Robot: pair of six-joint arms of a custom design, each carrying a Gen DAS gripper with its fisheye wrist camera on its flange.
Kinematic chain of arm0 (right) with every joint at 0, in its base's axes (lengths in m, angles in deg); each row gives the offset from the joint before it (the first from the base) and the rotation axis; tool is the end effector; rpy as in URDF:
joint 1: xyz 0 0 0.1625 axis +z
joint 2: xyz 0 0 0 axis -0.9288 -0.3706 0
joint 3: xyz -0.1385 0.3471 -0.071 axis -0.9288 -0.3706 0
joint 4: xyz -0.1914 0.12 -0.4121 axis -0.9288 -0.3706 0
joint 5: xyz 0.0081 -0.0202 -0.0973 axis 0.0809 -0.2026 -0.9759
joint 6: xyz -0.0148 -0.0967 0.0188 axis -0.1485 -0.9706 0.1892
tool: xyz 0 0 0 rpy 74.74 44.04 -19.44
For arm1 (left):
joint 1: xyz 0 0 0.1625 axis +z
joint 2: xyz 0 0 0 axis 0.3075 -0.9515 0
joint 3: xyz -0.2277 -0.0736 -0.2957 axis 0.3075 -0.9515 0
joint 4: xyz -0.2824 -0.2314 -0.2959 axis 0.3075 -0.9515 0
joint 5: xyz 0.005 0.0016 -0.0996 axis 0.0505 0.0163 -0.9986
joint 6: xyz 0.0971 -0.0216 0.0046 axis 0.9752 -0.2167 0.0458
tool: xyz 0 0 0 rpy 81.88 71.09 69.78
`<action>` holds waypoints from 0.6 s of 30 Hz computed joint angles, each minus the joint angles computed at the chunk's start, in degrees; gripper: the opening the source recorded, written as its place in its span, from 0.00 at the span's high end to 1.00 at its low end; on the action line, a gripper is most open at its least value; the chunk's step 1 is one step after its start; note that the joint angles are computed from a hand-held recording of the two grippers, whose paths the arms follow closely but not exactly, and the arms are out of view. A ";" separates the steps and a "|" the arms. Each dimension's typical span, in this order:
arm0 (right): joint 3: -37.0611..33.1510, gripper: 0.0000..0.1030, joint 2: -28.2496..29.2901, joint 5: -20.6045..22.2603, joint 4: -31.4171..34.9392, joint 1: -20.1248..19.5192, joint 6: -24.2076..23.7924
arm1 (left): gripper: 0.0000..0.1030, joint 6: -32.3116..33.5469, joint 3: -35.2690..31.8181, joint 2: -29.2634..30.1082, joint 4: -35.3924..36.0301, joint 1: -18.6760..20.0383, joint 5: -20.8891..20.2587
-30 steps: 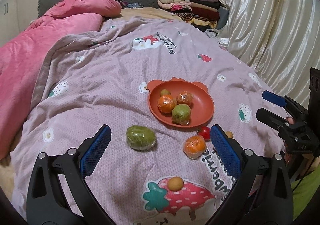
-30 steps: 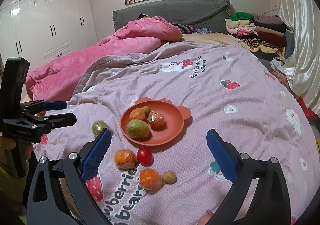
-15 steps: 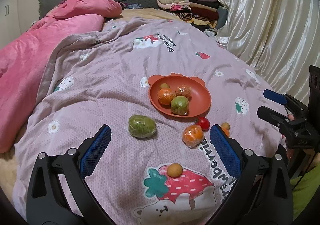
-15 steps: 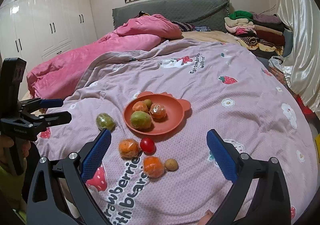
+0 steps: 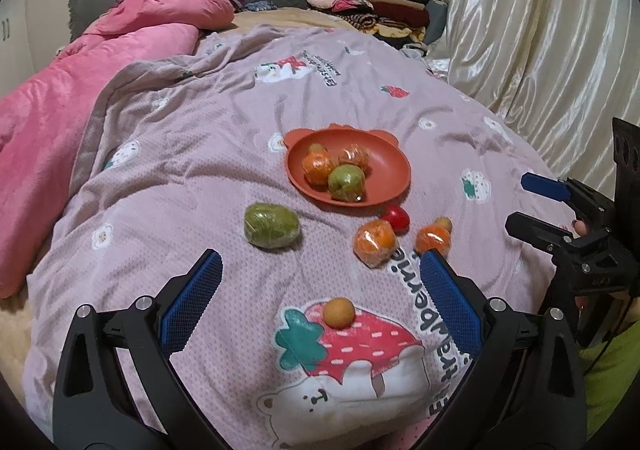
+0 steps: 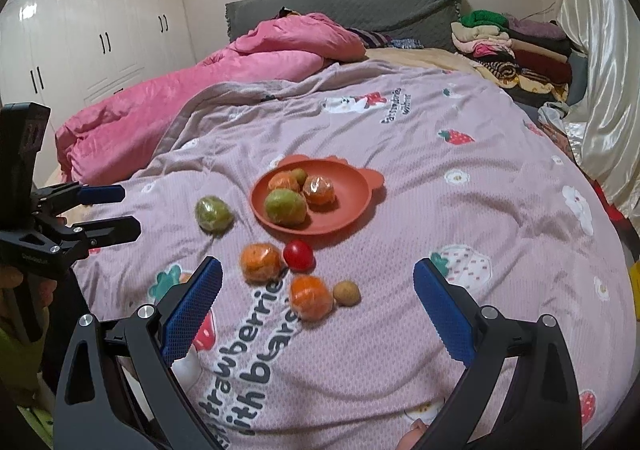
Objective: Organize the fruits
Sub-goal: 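Grasp the small yellow round fruit with the left gripper while the right grasps a wrapped orange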
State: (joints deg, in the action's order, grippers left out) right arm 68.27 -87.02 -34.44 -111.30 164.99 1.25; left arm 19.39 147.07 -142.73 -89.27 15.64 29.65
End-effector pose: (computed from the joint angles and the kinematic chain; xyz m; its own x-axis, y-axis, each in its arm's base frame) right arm 0.1866 -0.5114 0.1583 -0.5569 -0.7282 0.3995 -0.8302 0.5028 -0.2407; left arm -0.2093 -0.4024 0.1587 -0.7662 -0.1511 -0.6246 0.3521 0.7144 -0.6047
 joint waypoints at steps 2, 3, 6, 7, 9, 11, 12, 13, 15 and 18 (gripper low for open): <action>0.26 0.07 -0.26 -0.17 0.05 -0.25 0.01 | 0.10 0.20 0.05 0.63 -0.41 0.07 -0.58; 0.40 0.07 -0.46 -0.34 0.22 -0.43 0.09 | 0.10 0.11 0.06 0.88 -0.42 0.10 -0.77; 0.58 0.07 -0.73 -0.49 0.41 -0.74 -0.03 | 0.10 0.45 0.25 1.61 -0.99 0.21 -1.62; 0.72 0.07 -0.83 -0.64 0.28 -0.82 -0.04 | 0.10 0.24 0.21 1.89 -0.89 0.18 -1.88; 0.88 0.07 -1.03 -0.66 0.45 -0.98 -0.03 | 0.10 0.48 0.29 2.43 -1.39 0.17 -2.41; 1.16 0.07 -1.28 -0.61 0.52 -1.16 -0.18 | 0.10 0.76 0.45 3.12 -2.10 0.07 -2.86; 1.25 0.07 -1.39 -0.62 0.67 -1.23 -0.30 | 0.10 0.94 0.48 3.43 -2.51 0.12 -3.03; 1.37 0.07 -1.37 -0.87 0.61 -1.28 -0.34 | 0.10 0.95 0.52 3.78 -2.74 0.20 -3.40; 1.46 0.07 -1.34 -1.13 1.10 -1.42 -0.48 | 0.10 1.15 0.53 4.38 -3.10 0.39 -3.93; 1.61 0.07 -1.29 -1.39 1.40 -1.60 -0.73 | 0.10 1.86 0.65 5.02 -3.90 0.68 -4.94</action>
State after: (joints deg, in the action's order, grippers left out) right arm 69.88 -88.31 -35.82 -109.90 163.39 0.52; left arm 21.25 147.72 -137.71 -93.17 16.32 24.71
